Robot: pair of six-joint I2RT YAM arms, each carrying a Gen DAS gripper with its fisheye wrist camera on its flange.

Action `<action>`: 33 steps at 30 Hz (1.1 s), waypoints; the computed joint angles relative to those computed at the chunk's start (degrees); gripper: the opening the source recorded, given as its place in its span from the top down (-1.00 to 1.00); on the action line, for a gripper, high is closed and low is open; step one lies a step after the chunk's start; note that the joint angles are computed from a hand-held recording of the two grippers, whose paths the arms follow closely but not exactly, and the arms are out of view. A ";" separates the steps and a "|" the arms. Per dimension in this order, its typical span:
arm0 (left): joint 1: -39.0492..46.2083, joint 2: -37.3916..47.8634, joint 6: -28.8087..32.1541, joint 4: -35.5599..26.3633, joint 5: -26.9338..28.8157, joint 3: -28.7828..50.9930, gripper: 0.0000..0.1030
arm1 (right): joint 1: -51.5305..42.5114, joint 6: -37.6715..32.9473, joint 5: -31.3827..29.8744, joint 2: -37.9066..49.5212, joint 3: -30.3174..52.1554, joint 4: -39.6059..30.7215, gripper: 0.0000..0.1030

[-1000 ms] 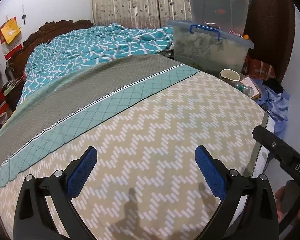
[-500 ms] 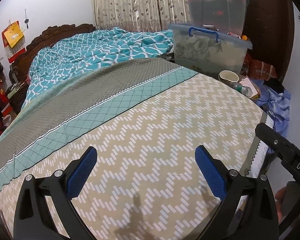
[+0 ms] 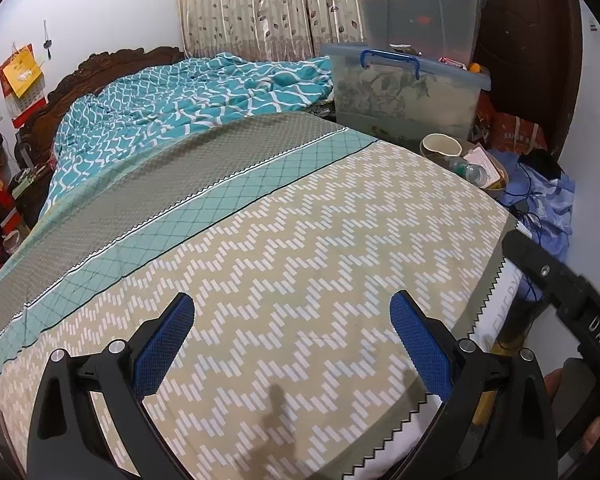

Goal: Collect trash

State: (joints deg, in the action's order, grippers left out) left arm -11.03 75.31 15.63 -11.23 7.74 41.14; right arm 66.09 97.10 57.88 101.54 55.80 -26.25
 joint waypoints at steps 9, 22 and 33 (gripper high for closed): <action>-5.33 -6.79 -1.92 0.16 -6.55 -3.80 -0.83 | 2.87 9.56 7.36 0.97 3.05 -11.13 -0.94; -5.48 -14.66 -2.61 -2.46 -9.62 -6.95 -0.83 | 4.03 8.97 8.87 3.07 5.79 -12.86 -0.94; -4.89 -15.31 -2.14 -3.08 -10.34 -6.79 -0.83 | 4.89 15.44 10.55 5.58 9.24 -19.82 -0.94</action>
State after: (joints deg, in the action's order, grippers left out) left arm -15.92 60.00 13.49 -14.31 -2.60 34.35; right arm 70.99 112.54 68.42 107.12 65.04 -46.07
